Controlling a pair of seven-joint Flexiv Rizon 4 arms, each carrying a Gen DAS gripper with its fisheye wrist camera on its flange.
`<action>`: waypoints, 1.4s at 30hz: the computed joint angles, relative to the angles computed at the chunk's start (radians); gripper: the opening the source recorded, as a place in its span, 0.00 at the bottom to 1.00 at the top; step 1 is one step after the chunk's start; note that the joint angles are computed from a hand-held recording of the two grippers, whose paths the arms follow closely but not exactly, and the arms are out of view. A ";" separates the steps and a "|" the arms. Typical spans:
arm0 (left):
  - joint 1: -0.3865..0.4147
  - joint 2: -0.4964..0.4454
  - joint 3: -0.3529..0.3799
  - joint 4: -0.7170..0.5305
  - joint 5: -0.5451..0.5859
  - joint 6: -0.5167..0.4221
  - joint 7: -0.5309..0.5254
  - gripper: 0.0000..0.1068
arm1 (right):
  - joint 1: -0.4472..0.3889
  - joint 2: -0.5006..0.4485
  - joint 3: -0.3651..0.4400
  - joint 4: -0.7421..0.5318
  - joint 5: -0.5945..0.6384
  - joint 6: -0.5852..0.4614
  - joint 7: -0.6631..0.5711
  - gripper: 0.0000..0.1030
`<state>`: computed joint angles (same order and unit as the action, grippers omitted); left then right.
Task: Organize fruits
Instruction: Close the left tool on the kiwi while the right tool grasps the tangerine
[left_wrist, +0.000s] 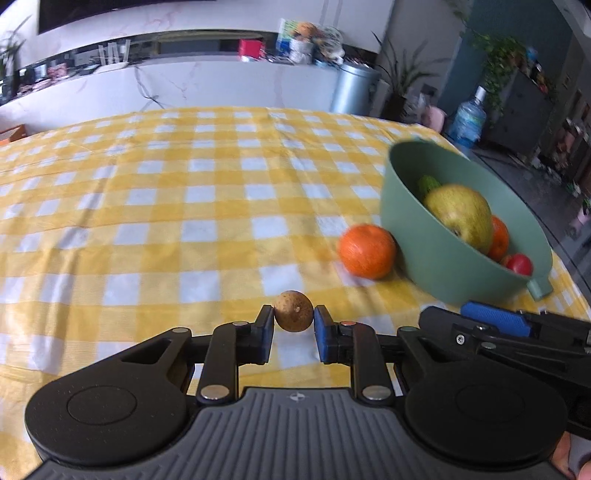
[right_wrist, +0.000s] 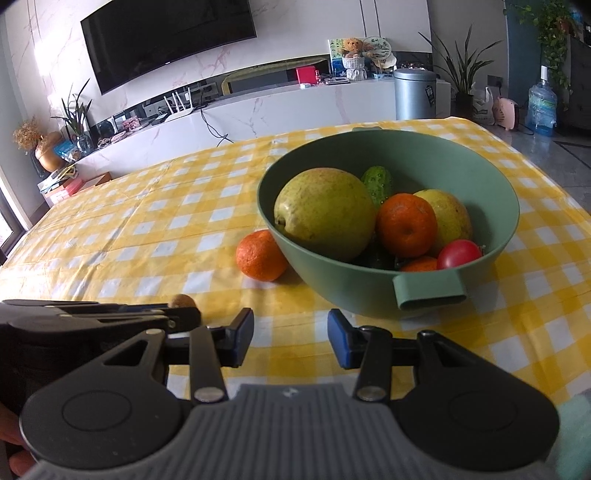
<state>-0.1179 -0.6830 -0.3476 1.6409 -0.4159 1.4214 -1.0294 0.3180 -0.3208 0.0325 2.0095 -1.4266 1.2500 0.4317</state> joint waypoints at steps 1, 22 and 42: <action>0.004 0.001 -0.002 -0.001 -0.010 0.008 -0.012 0.24 | 0.007 -0.003 -0.001 -0.010 -0.004 -0.013 0.018 0.42; -0.035 -0.019 0.132 -0.066 0.060 0.019 -0.195 0.24 | 0.207 -0.187 -0.051 -0.259 0.174 -0.393 0.097 0.49; -0.019 -0.030 0.121 -0.076 0.062 -0.027 -0.213 0.24 | 0.241 -0.245 -0.075 -0.331 0.310 -0.461 0.023 0.41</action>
<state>-0.1369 -0.7126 -0.2265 1.5648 -0.3534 1.3946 -1.2421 0.5590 -0.5655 -0.0422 1.6783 -1.1171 0.7885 0.4545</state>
